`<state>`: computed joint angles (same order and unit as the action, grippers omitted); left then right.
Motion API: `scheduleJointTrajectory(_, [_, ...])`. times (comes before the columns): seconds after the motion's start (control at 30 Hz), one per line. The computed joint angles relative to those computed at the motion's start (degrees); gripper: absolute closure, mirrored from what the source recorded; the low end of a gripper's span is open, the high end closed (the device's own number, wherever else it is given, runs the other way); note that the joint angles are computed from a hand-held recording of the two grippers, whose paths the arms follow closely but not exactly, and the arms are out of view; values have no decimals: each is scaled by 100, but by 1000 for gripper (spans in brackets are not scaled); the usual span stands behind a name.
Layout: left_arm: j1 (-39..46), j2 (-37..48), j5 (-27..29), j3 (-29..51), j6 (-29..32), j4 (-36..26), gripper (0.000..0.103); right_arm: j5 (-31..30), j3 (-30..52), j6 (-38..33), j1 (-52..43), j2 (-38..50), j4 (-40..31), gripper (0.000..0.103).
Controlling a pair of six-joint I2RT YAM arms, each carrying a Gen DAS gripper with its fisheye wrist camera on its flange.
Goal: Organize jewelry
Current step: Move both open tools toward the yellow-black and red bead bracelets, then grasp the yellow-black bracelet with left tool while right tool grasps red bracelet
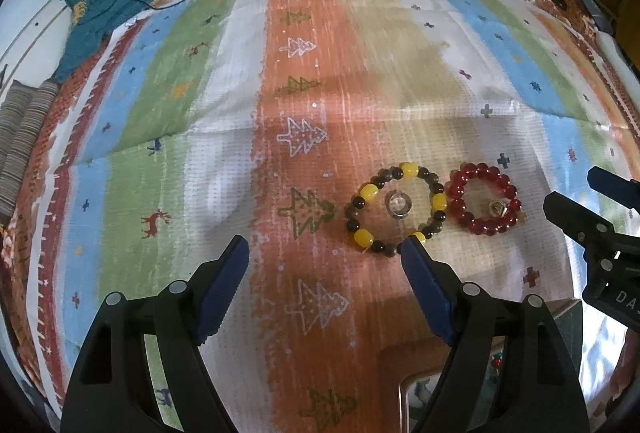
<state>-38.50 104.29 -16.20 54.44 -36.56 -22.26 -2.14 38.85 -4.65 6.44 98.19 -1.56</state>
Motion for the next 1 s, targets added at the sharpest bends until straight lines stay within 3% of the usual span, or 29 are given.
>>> scheduleJointTrajectory(0.83, [488, 1127, 417, 498, 293, 275, 28, 425, 1036, -113, 130, 1457, -179, 27])
scheduleJointTrajectory(1.0, [445, 1357, 322, 554, 466, 518, 29, 372, 1296, -112, 121, 1754, -346, 41])
